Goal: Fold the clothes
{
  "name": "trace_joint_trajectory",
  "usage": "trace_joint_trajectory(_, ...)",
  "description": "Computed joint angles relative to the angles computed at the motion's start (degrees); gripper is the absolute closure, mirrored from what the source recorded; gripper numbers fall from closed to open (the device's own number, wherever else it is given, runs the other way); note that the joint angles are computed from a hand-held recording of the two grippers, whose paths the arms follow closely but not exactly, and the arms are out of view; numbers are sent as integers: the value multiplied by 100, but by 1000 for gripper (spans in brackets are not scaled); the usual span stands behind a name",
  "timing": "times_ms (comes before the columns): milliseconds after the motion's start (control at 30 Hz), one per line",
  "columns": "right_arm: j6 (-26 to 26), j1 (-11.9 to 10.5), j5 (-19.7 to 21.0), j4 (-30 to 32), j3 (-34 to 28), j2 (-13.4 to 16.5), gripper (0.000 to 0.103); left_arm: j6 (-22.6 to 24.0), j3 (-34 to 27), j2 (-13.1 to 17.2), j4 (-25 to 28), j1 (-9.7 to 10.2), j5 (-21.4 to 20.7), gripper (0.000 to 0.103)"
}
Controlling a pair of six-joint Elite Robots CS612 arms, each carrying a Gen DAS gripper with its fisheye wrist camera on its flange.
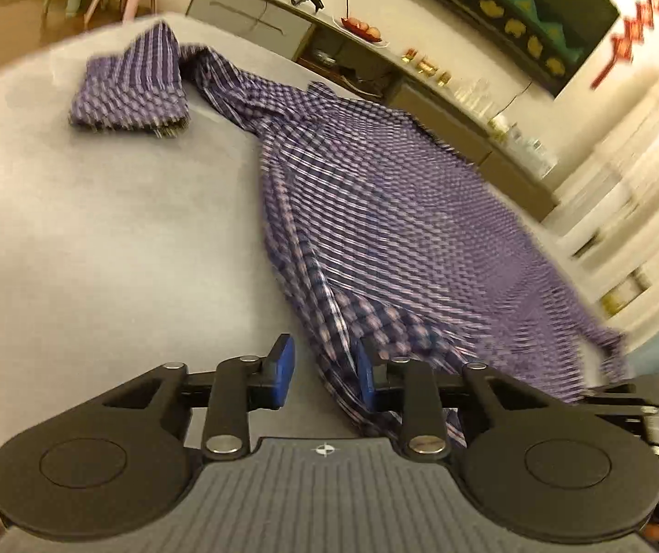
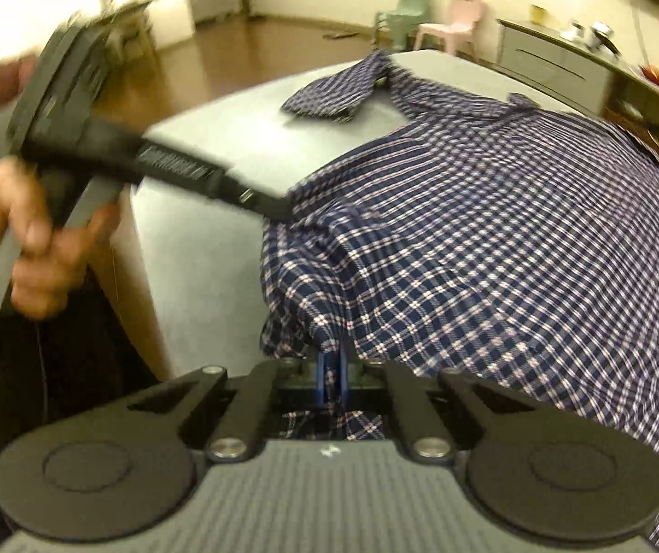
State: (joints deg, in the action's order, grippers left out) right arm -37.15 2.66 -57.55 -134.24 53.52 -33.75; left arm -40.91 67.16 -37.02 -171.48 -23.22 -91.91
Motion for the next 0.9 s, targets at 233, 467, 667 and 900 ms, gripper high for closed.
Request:
trace_joint_trajectory(233, 57, -106, 402, 215, -51, 83, 97, -391, 17, 94, -533, -47, -482, 72)
trace_joint_trajectory(467, 361, -249, 1000, 748, -262, 152, 92, -666, 213, -1, -1511, 2, 19, 103)
trace_joint_trajectory(667, 960, -344, 956, 544, -262, 209, 92, -1460, 551, -190, -1216, 29, 675, 103)
trace_joint_trajectory(900, 1034, -314, 801, 560, -426, 342, 92, -1131, 639, -258, -474, -144, 396, 12)
